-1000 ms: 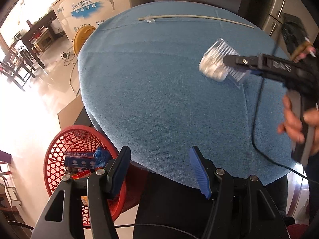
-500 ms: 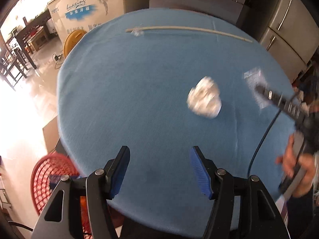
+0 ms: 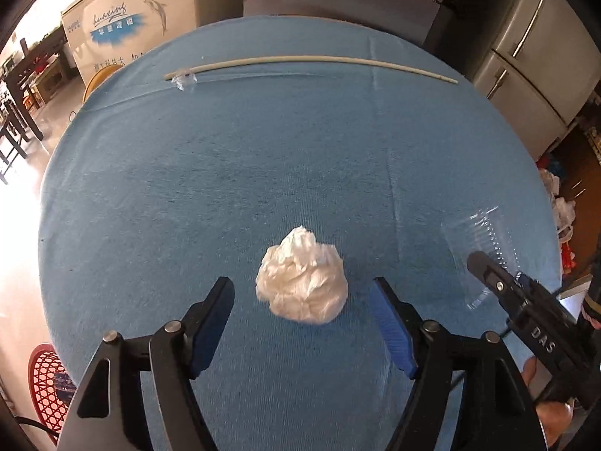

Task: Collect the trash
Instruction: 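Grasp the white crumpled tissue with the left tool while the right holds the tray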

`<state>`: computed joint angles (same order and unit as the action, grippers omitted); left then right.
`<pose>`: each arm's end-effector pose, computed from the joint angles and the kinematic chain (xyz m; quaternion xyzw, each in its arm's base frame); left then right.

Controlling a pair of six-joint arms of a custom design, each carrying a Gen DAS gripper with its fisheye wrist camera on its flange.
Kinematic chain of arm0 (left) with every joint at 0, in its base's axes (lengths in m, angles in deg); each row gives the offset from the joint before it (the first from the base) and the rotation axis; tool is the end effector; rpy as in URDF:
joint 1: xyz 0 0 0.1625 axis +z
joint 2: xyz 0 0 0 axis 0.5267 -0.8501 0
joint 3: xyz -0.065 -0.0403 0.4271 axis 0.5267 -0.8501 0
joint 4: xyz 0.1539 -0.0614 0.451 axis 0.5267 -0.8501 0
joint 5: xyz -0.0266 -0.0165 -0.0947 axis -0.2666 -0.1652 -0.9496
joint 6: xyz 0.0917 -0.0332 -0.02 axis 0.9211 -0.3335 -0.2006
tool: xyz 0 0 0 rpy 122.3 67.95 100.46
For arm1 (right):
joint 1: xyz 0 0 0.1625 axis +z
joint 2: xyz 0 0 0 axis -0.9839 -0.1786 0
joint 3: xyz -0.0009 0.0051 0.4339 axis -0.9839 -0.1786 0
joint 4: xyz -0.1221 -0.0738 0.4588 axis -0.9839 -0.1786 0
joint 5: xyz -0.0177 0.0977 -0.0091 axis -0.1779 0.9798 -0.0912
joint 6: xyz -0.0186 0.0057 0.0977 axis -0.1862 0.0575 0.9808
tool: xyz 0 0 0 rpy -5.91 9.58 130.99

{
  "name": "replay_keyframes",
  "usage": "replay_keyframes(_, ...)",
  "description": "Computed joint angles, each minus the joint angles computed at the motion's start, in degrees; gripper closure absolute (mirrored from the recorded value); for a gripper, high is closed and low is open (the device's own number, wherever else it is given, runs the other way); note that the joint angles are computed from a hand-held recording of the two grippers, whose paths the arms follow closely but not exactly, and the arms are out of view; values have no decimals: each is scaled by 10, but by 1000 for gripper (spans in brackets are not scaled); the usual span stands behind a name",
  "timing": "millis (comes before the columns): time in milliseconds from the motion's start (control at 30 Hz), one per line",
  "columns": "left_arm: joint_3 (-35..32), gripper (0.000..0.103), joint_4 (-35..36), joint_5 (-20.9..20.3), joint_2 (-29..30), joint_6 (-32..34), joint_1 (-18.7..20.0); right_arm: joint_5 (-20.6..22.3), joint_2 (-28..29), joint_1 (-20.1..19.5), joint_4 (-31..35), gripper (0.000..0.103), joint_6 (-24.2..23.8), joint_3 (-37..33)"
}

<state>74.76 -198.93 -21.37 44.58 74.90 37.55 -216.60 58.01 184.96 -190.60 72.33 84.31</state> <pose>-0.1503 -0.9121 0.2052 0.3041 0.9172 -0.0721 0.2471 0.2720 -0.7664 0.0739 -0.1287 -0.8572 0.4167 0.2741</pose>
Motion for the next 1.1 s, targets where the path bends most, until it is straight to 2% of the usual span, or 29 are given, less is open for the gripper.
replay_keyframes(67,-16,28,3,6,14,-1,2,5,-6,-2,5,46,20,10)
replay_keyframes(167,-18,28,-6,19,22,0,6,3,-5,-1,-4,47,16,14)
replay_keyframes(300,-34,30,-7,-1,31,6,12,6,-6,0,0,47,21,14)
replay_keyframes(433,-24,43,-24,-14,28,36,14,29,-19,-2,20,44,29,23)
replay_keyframes(533,-29,56,-18,-29,29,46,16,27,-19,-1,43,44,36,16)
replay_keyframes(667,-29,59,-16,-38,27,53,18,13,-15,4,30,36,28,10)
replay_keyframes(800,-22,59,-23,-41,21,55,19,4,-11,7,24,36,15,5)
replay_keyframes(833,-2,59,-30,-39,8,54,16,2,-8,8,18,36,7,3)
replay_keyframes(900,9,59,-40,-33,0,57,15,-8,-3,10,27,47,3,-3)
replay_keyframes(1000,24,59,-53,-22,-10,59,13,-24,7,14,34,50,-12,-17)
replay_keyframes(1100,36,59,-64,-13,-18,59,13,-14,12,18,29,52,-21,-23)
